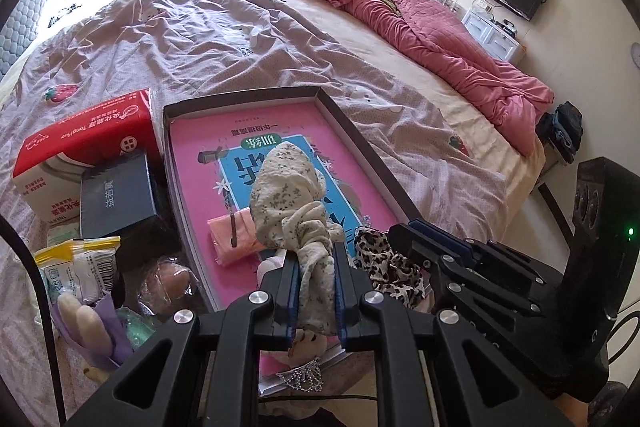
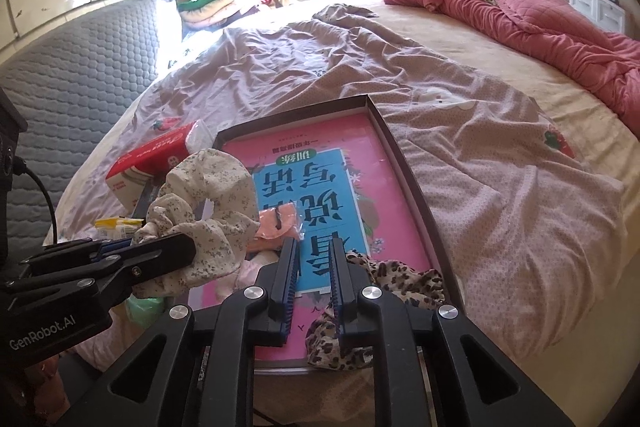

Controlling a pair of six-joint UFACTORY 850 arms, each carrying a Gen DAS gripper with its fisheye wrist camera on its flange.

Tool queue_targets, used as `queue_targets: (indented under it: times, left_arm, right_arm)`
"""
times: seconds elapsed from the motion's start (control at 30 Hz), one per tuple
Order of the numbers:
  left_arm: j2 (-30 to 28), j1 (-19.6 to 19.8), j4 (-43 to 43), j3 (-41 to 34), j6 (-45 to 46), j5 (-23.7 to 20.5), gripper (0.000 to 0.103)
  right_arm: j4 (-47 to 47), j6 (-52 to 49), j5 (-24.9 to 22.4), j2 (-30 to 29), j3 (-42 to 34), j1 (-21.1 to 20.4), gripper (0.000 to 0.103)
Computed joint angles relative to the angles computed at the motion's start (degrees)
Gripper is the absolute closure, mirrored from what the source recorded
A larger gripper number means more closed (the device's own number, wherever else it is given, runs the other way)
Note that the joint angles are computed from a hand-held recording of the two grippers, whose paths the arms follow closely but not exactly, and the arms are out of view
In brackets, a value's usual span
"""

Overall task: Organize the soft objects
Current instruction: 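Carry the white floral scrunchie with the left gripper over the pink tray, then lower and release the white scrunchie onto the tray beside the bunny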

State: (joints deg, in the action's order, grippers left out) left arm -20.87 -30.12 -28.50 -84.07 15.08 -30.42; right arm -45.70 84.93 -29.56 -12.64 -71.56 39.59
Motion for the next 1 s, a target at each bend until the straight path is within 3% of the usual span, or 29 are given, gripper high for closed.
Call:
queue_targets:
  times: [0.5,1.0]
  left_arm:
    - [-2.6,0.5,-2.3,-1.2,0.4,-2.5,0.087]
    - [-4.2,0.6,2.5,-2.5,-4.6,-4.1,0.069]
  right_arm:
    - [3.0,-3.2,0.0,-1.1,0.1,-0.5,0.075]
    - [4.0,-4.6,-1.6,-2.1,-0.8,-0.5,0.073]
